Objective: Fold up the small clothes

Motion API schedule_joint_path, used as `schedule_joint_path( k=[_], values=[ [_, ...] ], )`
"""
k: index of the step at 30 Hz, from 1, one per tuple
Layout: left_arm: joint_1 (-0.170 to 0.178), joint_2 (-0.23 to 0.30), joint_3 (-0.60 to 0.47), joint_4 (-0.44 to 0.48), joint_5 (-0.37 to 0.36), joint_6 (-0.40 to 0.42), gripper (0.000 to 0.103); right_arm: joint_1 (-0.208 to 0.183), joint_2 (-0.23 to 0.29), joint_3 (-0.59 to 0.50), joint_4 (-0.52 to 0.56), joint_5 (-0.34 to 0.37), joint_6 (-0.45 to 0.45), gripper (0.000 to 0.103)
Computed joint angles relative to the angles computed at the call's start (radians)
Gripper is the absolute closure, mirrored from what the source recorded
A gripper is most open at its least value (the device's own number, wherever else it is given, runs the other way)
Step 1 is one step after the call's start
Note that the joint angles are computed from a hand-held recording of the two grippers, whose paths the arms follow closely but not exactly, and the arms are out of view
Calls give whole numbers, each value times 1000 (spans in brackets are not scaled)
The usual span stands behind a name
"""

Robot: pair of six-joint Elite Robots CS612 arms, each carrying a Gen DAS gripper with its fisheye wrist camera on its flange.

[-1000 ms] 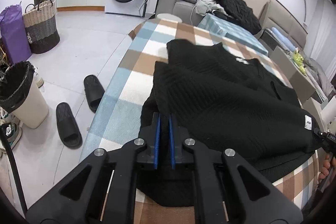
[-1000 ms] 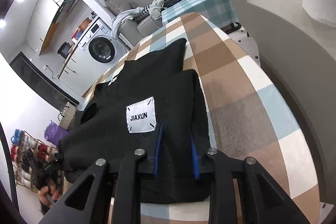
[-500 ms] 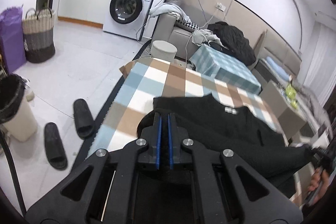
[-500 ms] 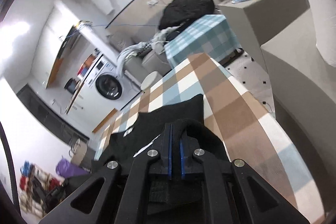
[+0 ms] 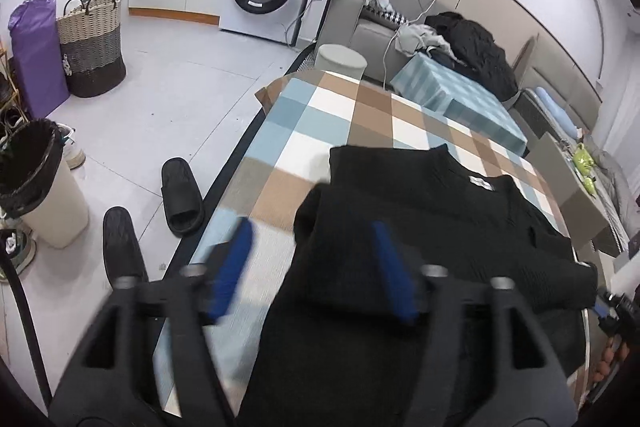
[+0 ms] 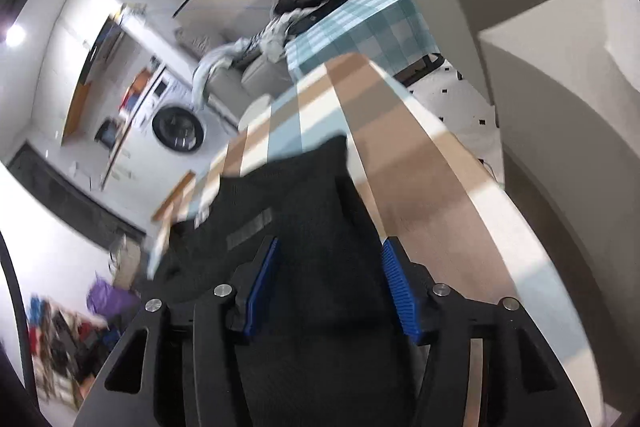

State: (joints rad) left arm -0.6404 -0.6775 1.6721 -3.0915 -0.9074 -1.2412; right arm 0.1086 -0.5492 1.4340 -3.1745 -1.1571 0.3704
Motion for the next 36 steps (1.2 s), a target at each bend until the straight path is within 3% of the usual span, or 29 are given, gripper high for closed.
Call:
schedule_joint_path(
  k=[3,10,15,16,18,19,21,23,30,36],
  values=[
    [-28,-10,42,-42,-17,-13,35,-3,-38,82,3,0,-88,45],
    [-60,2,47,14,-111,-9,35,7,-71,159,56,12,-258,44],
    [-77,30,-3,80,-128,56,35,43,-68,147,73,-70,-380,43],
    [-81,34,-15,110,-120,69,36,51,-67,142,81,-94,-406,44],
    [-93,44,-39,168,-82,84,48,65,-64,140,68,-141,-436,61],
    [-96,47,-42,163,-76,91,52,69,-61,138,66,-146,-447,73],
    [-100,48,-43,156,-73,98,66,69,-58,139,58,-151,-442,81],
    [-102,48,-38,138,-80,108,70,64,-59,144,59,-131,-437,84],
    [-118,30,-9,133,-88,112,71,53,-69,166,65,-111,-442,85],
    [-165,-3,44,152,-84,54,70,50,-98,206,83,-115,-434,85]
  ],
)
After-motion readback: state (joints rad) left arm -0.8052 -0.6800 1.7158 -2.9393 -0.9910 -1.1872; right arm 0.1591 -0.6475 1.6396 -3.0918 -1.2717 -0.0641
